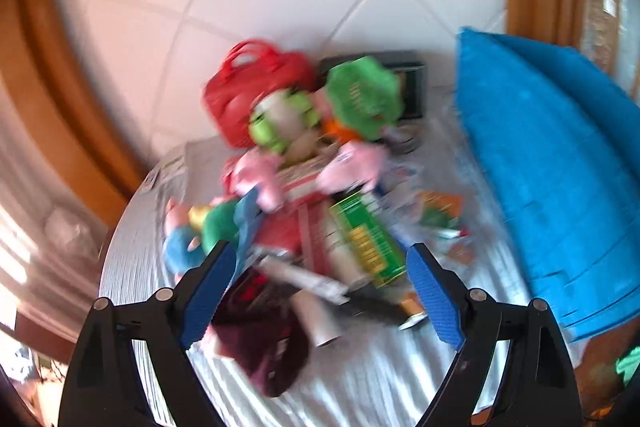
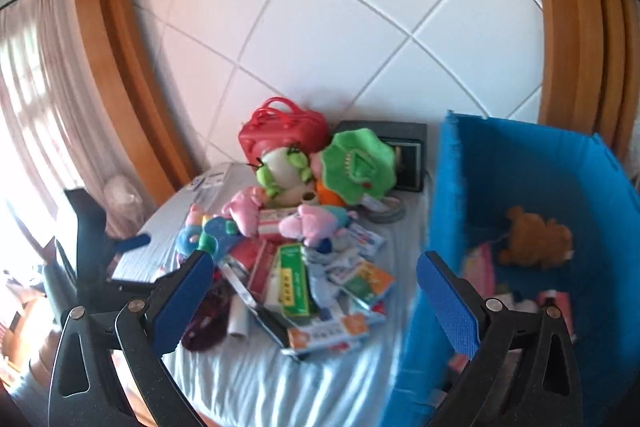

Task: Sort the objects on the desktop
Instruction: 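Return both tools to the pile and reach for boxes and tubes, then grasp the orange-white ointment box with the right tool while the left tool grasps a white tube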

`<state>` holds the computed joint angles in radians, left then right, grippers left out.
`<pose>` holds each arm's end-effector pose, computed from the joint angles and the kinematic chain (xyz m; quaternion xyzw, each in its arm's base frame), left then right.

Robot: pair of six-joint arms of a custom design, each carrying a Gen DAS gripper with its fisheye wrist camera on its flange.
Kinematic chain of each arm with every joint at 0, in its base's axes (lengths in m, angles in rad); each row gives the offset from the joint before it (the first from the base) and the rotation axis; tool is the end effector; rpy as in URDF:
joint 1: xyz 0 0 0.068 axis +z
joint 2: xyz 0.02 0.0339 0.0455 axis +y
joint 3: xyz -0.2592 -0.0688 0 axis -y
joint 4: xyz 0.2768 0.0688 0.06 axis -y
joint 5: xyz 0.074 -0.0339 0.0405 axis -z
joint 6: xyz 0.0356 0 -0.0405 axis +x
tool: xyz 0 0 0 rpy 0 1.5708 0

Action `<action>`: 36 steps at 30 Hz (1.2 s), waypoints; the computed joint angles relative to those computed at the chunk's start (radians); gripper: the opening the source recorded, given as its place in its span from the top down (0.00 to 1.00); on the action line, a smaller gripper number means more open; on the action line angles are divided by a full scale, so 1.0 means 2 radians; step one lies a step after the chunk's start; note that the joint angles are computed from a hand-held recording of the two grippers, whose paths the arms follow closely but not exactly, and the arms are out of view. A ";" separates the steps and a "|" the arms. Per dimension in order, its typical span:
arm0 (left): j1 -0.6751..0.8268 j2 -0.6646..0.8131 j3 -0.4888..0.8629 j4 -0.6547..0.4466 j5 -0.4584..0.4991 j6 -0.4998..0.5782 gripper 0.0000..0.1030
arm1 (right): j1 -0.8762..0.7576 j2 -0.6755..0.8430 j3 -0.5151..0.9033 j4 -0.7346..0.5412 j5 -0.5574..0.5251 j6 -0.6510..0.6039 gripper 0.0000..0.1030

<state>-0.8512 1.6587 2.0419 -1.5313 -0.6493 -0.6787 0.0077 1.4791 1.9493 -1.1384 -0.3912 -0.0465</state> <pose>0.2265 -0.2258 0.4375 0.0132 0.9290 0.0873 0.3594 0.2996 0.0159 0.4843 -0.1087 0.8801 0.1666 0.4311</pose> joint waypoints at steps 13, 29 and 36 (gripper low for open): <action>0.093 -0.145 -0.428 0.264 0.133 -0.007 0.15 | 0.126 0.030 -0.241 0.142 0.143 0.169 0.00; 0.154 0.013 -0.433 0.362 0.216 -0.003 0.25 | 0.107 0.200 -0.203 0.119 0.148 0.239 0.00; 0.160 -0.006 -0.436 0.359 0.239 0.021 0.47 | 0.120 0.281 -0.145 0.121 0.146 0.253 0.00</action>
<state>-0.5303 1.6465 1.1706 -0.8124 -0.1717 -0.6373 0.2476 2.0404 1.6588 -0.8973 -0.0991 0.4589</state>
